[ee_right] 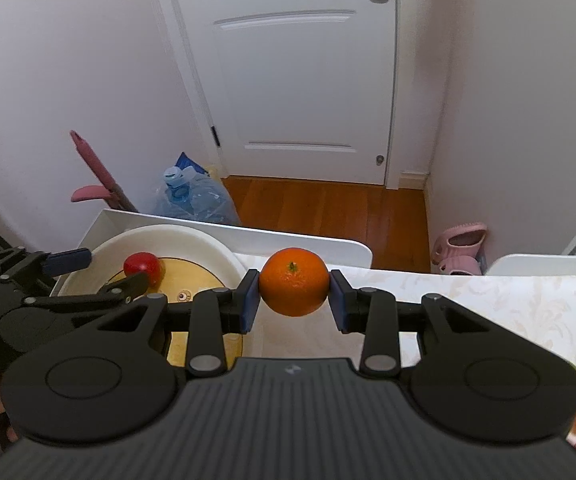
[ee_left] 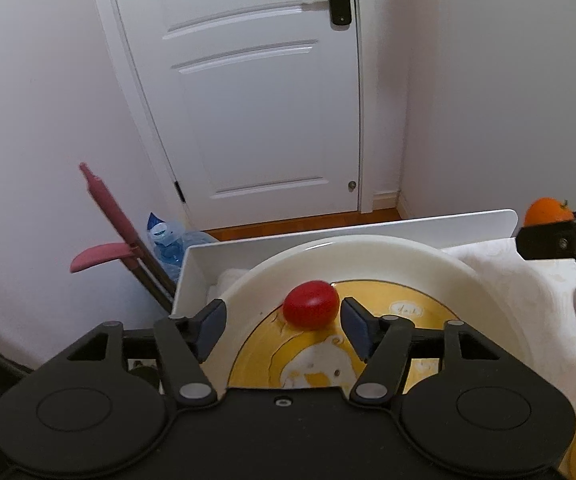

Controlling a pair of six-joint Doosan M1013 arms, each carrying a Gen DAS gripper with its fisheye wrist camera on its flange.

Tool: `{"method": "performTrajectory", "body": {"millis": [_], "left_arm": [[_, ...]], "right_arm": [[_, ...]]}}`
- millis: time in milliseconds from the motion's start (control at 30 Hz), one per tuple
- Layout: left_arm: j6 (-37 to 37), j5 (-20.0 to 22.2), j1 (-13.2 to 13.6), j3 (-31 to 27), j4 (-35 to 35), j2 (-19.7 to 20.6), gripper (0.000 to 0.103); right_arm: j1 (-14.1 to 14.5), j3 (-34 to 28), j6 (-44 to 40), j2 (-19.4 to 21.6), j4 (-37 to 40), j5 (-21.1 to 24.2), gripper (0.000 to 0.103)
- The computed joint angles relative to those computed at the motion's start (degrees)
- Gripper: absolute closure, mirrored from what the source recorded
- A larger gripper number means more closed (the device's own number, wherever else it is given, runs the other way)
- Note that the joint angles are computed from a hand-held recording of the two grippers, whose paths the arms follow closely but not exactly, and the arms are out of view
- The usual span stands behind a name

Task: Organize fruits
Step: 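Open the left tool to drop the tomato while the right tool releases the tangerine into the bowl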

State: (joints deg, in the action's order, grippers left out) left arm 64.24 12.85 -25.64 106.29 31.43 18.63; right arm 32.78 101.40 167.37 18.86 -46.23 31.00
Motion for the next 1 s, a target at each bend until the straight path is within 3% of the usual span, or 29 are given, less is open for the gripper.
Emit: {"method": "performTrajectory", "body": {"millis": [367,533,767,933,1000], "left_arm": [[-11.48,2.77,0.04,2.46,7.84,-3.51,0.029],[-15.33,3.13,0.01,3.59,10.21,-4.53,0.029],[-16.38,3.58,0.48,4.28,10.26,-5.11,0.028],[-16.71,3.2,0.89,4.89,10.33,-5.23,0.022],[-15.74,2.95,1.02,5.04,9.26,-5.25,0.022]], "right_arm": [[-0.41,-1.48,-10.52,0.86,4.55,-4.69,0.052],[-0.55,-3.14,-19.06,2.55,10.65,-6.49,0.052],[-0.74,-4.89,-26.62,5.03,16.19,-8.4,0.052],[-1.05,-5.27,-29.96,5.8,18.83,-8.95,0.051],[-1.1,-5.07,-29.99,5.72,18.69,-9.54,0.046]]}}
